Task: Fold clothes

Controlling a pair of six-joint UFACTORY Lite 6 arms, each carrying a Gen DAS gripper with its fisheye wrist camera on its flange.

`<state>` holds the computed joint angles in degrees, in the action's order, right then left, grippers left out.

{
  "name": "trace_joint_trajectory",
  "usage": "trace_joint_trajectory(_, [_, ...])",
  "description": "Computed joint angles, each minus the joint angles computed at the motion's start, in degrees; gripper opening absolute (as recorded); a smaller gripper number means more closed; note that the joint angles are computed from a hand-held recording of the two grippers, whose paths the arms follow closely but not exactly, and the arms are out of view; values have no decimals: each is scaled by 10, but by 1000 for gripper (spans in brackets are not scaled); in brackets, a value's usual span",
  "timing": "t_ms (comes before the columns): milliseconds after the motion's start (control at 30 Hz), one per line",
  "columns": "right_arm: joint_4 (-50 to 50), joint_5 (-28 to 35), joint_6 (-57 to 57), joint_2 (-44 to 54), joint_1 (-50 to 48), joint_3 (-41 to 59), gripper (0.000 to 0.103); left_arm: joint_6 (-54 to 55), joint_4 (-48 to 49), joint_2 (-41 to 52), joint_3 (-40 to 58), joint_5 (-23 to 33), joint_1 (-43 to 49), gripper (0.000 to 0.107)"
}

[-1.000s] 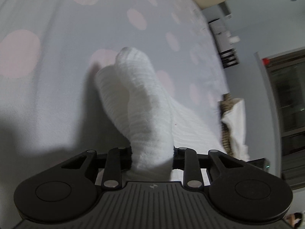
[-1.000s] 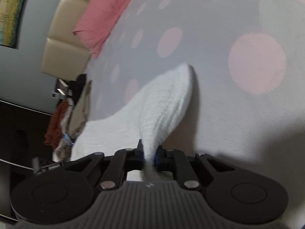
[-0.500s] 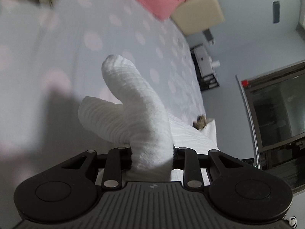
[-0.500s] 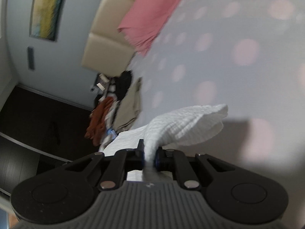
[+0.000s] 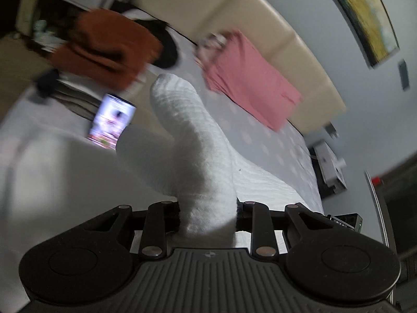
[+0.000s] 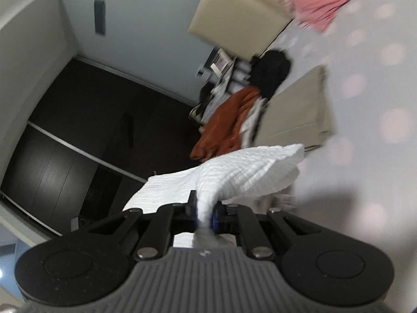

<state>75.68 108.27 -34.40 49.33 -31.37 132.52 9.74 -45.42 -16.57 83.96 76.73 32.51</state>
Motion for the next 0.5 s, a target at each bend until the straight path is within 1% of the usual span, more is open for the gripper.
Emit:
trace_joint_trajectory(33, [2, -25, -10, -26, 35, -42, 11, 27, -10, 25, 19, 24, 47, 25])
trace_joint_trajectory(67, [4, -52, -17, -46, 71, -73, 11, 43, -10, 46, 26, 28, 70, 26])
trace_joint_trajectory(133, [3, -104, -29, -66, 134, -128, 11, 94, -4, 76, 7, 22, 118, 26])
trace_joint_trajectory(267, [-8, -204, -47, -48, 251, -182, 11, 149, 25, 131, -78, -53, 167, 26])
trace_joint_trajectory(367, [-32, -285, -97, -51, 315, -251, 11, 182, 15, 138, -155, -134, 170, 29])
trace_joint_trajectory(400, [-37, -310, -120, -56, 326, -274, 11, 200, -7, 134, -176, -152, 171, 31])
trace_joint_trajectory(433, [-35, -326, -144, -60, 330, -293, 11, 220, -31, 131, -195, -168, 173, 35])
trace_joint_trajectory(500, [-24, -333, -166, -48, 322, -303, 11, 234, -50, 122, -222, -190, 164, 44])
